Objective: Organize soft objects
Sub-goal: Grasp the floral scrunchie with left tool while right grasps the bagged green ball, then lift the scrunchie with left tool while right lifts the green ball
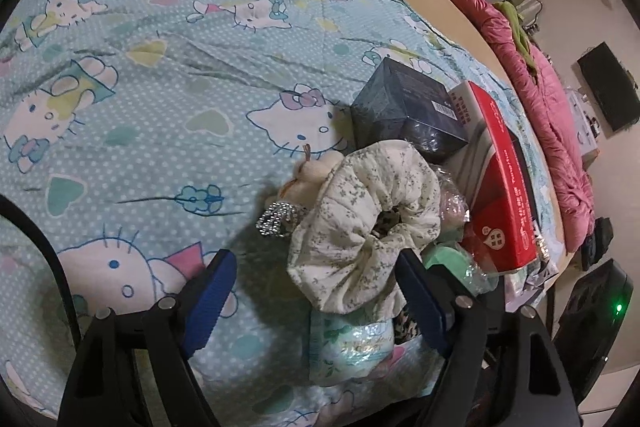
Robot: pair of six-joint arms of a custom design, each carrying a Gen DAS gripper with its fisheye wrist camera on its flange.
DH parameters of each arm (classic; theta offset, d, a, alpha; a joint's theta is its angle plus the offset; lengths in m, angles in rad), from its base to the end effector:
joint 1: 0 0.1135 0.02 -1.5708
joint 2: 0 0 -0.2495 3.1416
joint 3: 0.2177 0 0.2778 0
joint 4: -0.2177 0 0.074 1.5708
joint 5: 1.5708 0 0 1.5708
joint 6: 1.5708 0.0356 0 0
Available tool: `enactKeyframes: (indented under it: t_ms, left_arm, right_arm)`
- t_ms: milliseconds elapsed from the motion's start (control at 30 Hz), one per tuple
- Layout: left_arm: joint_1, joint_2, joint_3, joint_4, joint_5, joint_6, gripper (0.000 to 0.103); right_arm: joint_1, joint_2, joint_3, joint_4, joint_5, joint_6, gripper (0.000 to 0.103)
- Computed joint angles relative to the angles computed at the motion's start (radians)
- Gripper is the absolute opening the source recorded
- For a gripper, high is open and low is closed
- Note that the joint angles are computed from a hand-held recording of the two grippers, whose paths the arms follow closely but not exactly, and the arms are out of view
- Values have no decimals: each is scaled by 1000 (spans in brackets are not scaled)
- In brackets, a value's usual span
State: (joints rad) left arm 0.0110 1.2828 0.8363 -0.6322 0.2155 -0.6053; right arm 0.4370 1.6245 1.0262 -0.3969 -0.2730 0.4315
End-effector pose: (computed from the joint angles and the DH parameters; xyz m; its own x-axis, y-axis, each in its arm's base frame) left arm 0.2712 -0.0046 0.1938 -0.7761 -0.5644 -0.2813 -0.4272 0.7987 -0.4238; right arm 0.3133 0.1569 0.1686 -0.9164 0.0164 -0.3998 -0.1731 0.8846 0.4331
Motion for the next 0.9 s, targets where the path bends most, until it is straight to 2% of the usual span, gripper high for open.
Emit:
enactKeyframes:
  t_ms: [100,167,300,367,400,467,600,900]
  left_arm:
    - [-1,9,-5,27,27,-10,65]
    - [-3,12,-12,49,45,-23,53]
    - [2,21,-25,96,100,-49,38]
    - [0,21,-24,106,111,-52,19]
    - [-3,20,-22,107,109,-52,16]
    - [-12,10,-21,109,95,-52,12]
    - [-17,-25,-33,111,95,-45,11]
    - [-44,-164,-19,5,27,-35,11]
  right_arm:
    - [1,-7,-2,1,-9,-6,40]
    - [-4,-19,-6,-5,-19,-15,40]
    - [-11,-45,-18,-19,-28,-42,40]
    - [-9,-63,-26,-24,-23,-59,40]
    - [-10,-70,-29,-25,-25,-66,40]
    - [-7,-83,-32,-30,-25,-80,40]
    - [-5,-127,-48,-34,-27,-108,40]
    - [2,-245,-73,-34,-7,-196,40]
